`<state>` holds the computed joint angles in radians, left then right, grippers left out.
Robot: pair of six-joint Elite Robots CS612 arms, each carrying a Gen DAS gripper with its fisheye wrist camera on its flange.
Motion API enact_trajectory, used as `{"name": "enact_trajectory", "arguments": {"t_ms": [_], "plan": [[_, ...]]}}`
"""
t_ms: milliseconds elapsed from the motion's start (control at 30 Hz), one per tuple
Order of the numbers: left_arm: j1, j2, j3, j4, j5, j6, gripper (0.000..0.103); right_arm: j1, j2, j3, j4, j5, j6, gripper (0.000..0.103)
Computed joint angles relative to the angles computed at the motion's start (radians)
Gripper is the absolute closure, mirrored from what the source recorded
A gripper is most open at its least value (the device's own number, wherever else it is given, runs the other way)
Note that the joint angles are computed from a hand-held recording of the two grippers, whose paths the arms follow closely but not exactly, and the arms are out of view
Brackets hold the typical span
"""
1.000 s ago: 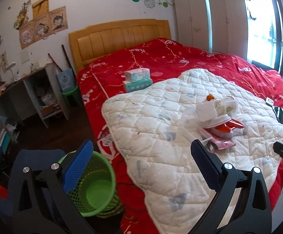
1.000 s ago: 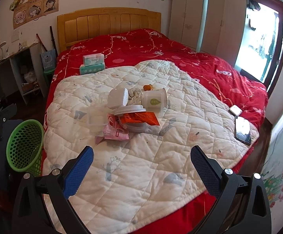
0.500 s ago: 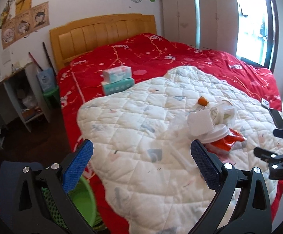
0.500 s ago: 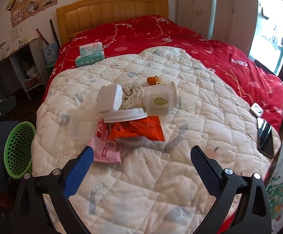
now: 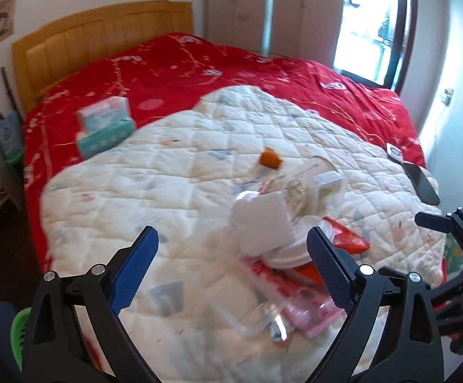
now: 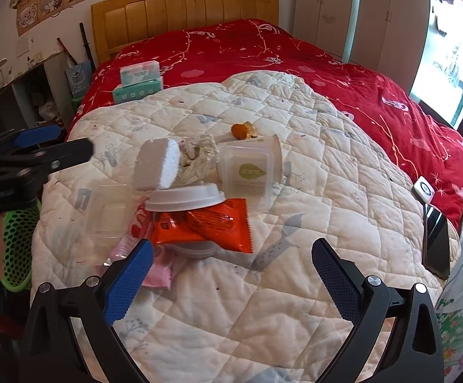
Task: Collect trash
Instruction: 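Close the left gripper on the white foam block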
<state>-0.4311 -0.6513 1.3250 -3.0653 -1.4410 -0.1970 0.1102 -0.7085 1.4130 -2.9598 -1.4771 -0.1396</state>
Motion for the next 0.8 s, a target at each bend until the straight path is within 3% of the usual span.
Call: {"name": "enact_trajectory", "arguments": {"t_ms": [167,433,500,600,800], "plan": [[0.008,0.059,-0.107,0.079,-0.071,0.031,0.011,-0.007,0.007,-0.006,0.006,-0.014,-0.006,0.007],[0.016,0.123,-0.226,0.218,-0.103,0.047,0.012,-0.017,0.016,-0.016,0.015,-0.02,-0.01,0.007],[0.017,0.13,-0.238,0.233,-0.115,0.051,0.02,-0.019,0.016,-0.017,0.015,-0.021,-0.009,0.007],[0.022,0.138,-0.254,0.263,-0.147,0.054,0.042,-0.02,0.015,-0.019,0.018,-0.021,-0.01,0.007],[0.024,0.113,-0.201,0.186,-0.157,0.028,0.043,-0.025,0.021,-0.036,0.019,-0.011,0.006,0.007]]}}
